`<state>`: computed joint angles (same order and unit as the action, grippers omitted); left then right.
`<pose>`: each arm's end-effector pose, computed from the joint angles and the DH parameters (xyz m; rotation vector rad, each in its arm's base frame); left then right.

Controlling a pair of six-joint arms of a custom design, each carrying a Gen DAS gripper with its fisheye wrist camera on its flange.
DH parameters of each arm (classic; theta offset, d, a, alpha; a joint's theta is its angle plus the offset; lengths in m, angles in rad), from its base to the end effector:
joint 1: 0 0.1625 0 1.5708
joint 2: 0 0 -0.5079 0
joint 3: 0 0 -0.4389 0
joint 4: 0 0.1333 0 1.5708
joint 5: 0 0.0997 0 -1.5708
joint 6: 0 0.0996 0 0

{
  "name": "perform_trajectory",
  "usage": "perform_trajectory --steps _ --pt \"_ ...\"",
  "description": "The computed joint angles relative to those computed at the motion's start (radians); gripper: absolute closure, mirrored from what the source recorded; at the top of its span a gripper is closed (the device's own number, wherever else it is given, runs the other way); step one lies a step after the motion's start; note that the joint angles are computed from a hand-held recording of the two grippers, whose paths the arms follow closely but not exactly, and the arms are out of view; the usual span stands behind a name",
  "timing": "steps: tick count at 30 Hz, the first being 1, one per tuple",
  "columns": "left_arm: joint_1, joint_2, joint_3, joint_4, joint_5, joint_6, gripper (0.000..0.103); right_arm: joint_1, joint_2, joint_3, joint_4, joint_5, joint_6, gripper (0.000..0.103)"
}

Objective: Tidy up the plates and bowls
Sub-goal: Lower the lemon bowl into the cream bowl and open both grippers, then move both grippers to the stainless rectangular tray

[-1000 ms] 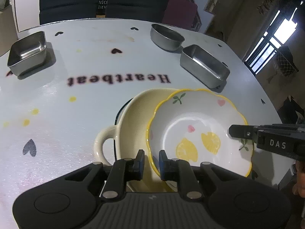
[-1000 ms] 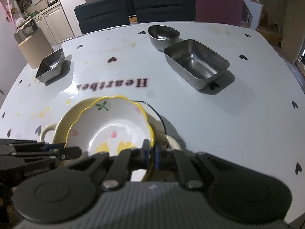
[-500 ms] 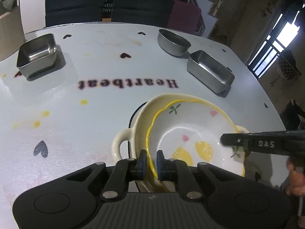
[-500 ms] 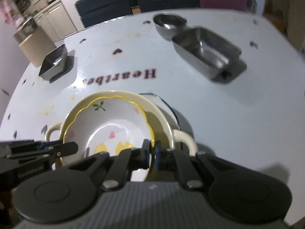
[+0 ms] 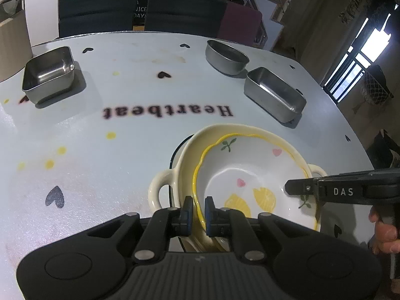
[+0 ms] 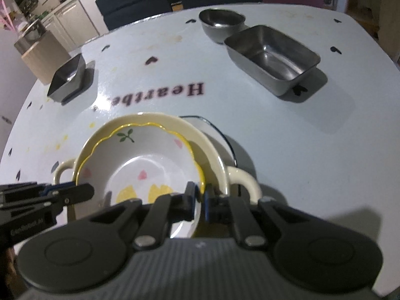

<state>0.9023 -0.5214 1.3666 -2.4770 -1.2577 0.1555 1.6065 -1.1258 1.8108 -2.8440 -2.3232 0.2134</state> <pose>-0.3901 -0.7584 -0.0014 1.1277 2.6147 -0.1981 0.0895 -0.6790 0.3381 -0.4875 -2.3107 0.8198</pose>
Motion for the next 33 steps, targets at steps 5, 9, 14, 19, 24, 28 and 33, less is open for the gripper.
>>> perform_trajectory --steps 5,9,14,19,24,28,33 --pt "-0.001 0.0 -0.002 0.005 0.004 -0.003 0.092 0.003 -0.017 0.01 -0.04 0.033 -0.03 0.062" --pt "-0.002 -0.001 -0.001 0.005 0.006 -0.001 0.092 0.018 -0.019 0.017 -0.057 0.013 -0.058 0.057" --pt "-0.003 -0.001 -0.001 0.006 0.009 0.003 0.092 0.023 -0.021 0.022 -0.04 0.008 -0.064 0.057" --pt "-0.013 -0.01 0.013 -0.018 0.028 0.032 0.086 0.03 -0.024 0.032 -0.058 0.0 -0.068 0.057" --pt "-0.017 -0.026 0.022 -0.041 0.011 0.043 0.055 0.041 -0.031 0.044 -0.098 -0.01 -0.086 0.043" --pt "-0.024 -0.035 0.029 -0.103 0.016 0.071 0.021 0.054 -0.04 0.055 -0.163 -0.02 -0.112 0.034" --pt "-0.032 -0.017 0.0 -0.16 0.009 0.124 0.0 0.065 -0.053 0.055 -0.256 -0.051 -0.138 0.004"
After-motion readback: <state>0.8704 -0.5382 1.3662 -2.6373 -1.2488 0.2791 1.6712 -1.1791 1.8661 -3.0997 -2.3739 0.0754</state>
